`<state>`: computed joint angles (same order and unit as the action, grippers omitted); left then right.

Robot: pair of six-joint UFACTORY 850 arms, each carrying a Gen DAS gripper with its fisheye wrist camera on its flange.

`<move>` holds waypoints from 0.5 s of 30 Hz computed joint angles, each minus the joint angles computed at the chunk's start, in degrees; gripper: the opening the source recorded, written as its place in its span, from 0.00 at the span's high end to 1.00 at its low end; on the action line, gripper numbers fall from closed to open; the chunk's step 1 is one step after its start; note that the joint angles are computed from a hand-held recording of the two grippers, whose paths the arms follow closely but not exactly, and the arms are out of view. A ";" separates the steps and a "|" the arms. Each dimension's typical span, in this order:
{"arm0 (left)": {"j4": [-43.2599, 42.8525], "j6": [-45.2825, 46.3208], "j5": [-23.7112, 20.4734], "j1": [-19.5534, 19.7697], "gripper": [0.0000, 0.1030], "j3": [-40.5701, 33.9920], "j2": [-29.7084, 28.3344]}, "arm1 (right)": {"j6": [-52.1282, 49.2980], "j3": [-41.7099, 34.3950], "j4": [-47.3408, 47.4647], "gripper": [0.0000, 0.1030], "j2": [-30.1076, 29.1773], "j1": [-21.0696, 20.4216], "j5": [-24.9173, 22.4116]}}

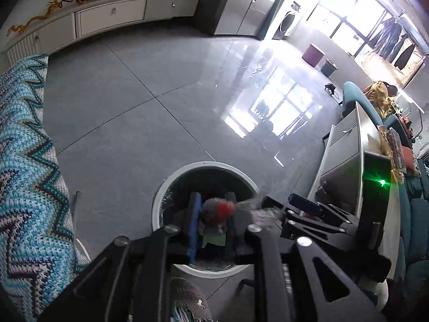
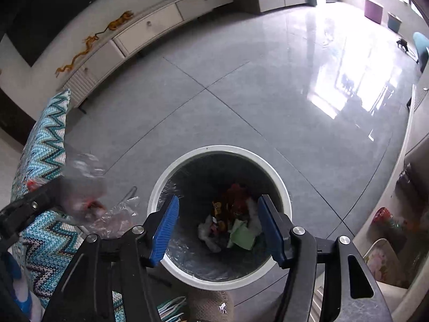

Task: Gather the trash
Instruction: 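Carry the plastic bag and white packet in both grippers over the bin, then open both grippers above the trash bin to drop the items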

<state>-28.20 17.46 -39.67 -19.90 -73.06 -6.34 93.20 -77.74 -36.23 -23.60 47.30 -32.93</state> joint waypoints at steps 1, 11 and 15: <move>0.16 -0.07 0.25 -0.13 0.59 0.14 0.22 | 0.79 -1.15 -0.83 0.39 -0.65 0.36 -1.28; 2.19 -0.44 2.72 0.95 0.51 3.56 6.85 | 9.26 -2.79 -10.72 0.34 3.55 7.23 -12.94; 9.42 -4.65 6.09 1.55 0.51 6.77 13.83 | 9.79 -6.48 -14.89 0.30 3.41 11.76 -16.03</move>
